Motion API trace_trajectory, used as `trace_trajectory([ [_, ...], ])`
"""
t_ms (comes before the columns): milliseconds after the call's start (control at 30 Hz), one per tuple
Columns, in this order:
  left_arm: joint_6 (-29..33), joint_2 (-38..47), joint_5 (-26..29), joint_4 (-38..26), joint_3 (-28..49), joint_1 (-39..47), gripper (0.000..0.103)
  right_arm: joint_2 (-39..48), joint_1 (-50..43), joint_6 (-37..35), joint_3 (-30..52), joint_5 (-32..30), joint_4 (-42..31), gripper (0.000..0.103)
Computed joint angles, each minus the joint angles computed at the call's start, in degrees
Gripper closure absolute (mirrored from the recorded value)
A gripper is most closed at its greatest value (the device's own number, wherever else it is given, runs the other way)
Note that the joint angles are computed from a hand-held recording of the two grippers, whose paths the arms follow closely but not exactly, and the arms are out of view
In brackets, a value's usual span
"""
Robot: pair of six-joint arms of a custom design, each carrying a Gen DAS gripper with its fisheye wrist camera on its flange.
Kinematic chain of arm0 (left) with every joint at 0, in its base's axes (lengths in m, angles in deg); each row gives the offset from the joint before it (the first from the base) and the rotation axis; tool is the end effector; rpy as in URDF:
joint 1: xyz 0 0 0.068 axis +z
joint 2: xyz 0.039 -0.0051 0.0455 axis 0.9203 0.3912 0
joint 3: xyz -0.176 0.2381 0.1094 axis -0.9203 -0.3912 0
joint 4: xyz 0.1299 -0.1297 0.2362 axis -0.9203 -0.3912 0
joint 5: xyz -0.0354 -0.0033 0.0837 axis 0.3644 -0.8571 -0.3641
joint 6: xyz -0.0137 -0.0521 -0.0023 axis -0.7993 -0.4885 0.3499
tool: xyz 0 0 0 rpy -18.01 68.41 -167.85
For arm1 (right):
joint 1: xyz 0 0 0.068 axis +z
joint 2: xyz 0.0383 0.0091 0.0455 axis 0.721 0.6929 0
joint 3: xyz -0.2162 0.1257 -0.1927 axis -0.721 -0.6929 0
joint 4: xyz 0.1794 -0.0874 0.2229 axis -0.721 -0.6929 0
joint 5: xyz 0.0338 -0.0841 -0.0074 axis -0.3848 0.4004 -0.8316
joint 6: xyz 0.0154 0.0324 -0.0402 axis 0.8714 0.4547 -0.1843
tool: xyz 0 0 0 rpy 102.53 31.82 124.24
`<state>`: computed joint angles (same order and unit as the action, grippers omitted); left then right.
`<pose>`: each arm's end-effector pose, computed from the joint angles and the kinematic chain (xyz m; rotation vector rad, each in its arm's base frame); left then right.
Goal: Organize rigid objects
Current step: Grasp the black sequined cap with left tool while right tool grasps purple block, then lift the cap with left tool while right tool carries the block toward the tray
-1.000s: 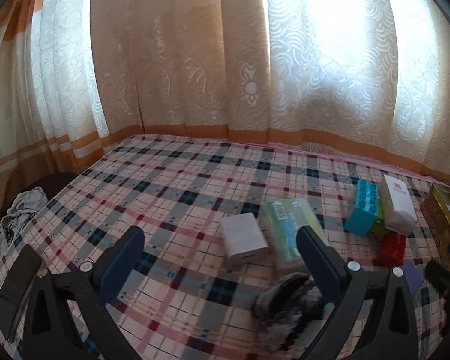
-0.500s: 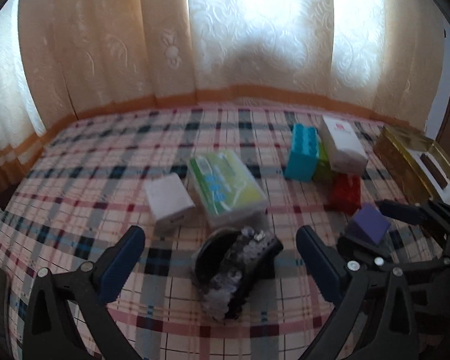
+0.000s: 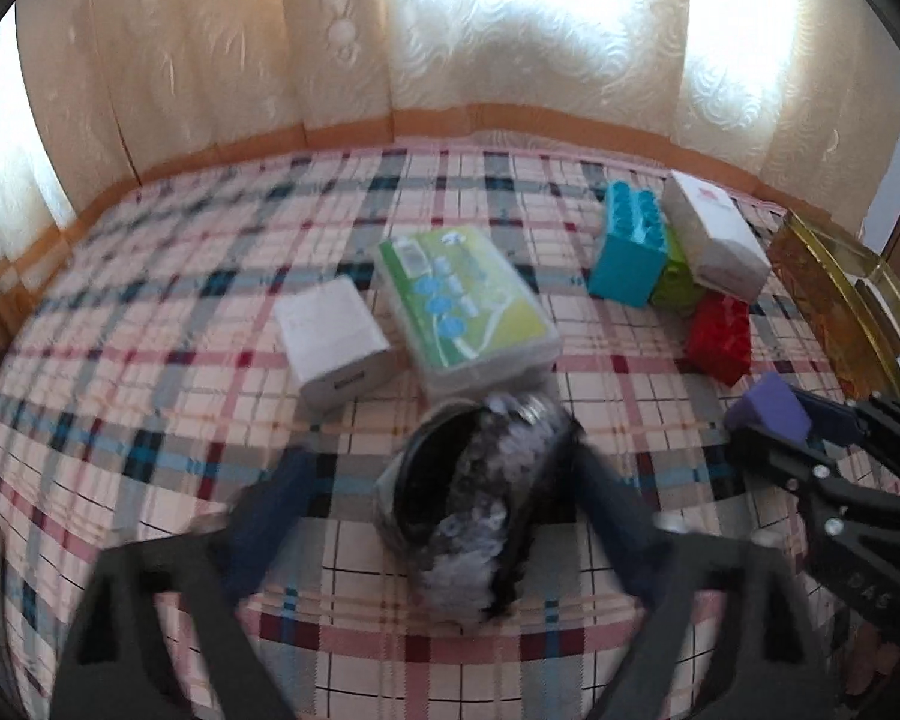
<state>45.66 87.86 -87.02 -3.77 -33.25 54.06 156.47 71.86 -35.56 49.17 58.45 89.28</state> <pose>0.2879 -0.0541 0.0481 -0.4596 2.4356 0.1239 0.3463 0.1752 0.0556 -0.8530 2.3331 0.3783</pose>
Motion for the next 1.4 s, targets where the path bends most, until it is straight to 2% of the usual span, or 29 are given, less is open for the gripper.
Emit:
trace_trajectory([
  [33,-0.2,-0.12,-0.11,0.51,-0.28,0.15,0.031,-0.04,-0.5,0.26,-0.01,-1.07,-0.04,0.061],
  [67,-0.44,-0.31,-0.38,0.7,-0.53,0.19,0.039,-0.04,-1.08,0.69,0.0,-2.21,0.04,0.061],
  [100,-0.45,-0.54,-0.52,1.22,-0.86,0.05,0.052,-0.08,-1.63,1.27,-0.08,-3.12,0.33,0.061],
  [133,-0.21,-0.54,-0.42,1.84,-1.09,-0.02,0.058,-0.12,-1.96,1.71,-0.18,-3.65,0.67,0.061],
  [333,-0.5,0.26,0.56,3.78,-1.08,0.44,0.058,-1.92,-3.6,3.66,-3.53,-7.01,6.39,0.061],
  [600,0.64,-2.83,0.19,13.62,-5.29,-1.27,0.059,-4.75,-5.61,5.97,-8.69,-11.71,17.32,0.06],
  [833,-0.59,-4.19,-7.12,21.75,-8.02,-4.06,0.059,-6.77,-7.34,8.5,-12.29,-16.18,25.15,0.06],
  [1000,-1.73,-4.68,-11.4,25.77,-9.85,-4.73,0.059,-7.61,-7.45,8.91,-14.06,-14.36,28.99,0.06],
  [1133,-2.79,-4.67,-15.37,26.73,-10.41,-5.72,0.059,-8.17,-7.37,8.95,-15.79,-12.44,33.0,0.06],
  [1267,-3.03,-4.01,-19.06,25.13,-9.55,-6.69,0.059,-8.75,-7.21,8.55,-17.18,-10.8,35.73,0.06],
  [1400,-3.04,-3.63,-20.69,24.61,-9.14,-7.53,0.059,-8.86,-7.33,8.59,-17.45,-10.31,36.6,0.06],
])
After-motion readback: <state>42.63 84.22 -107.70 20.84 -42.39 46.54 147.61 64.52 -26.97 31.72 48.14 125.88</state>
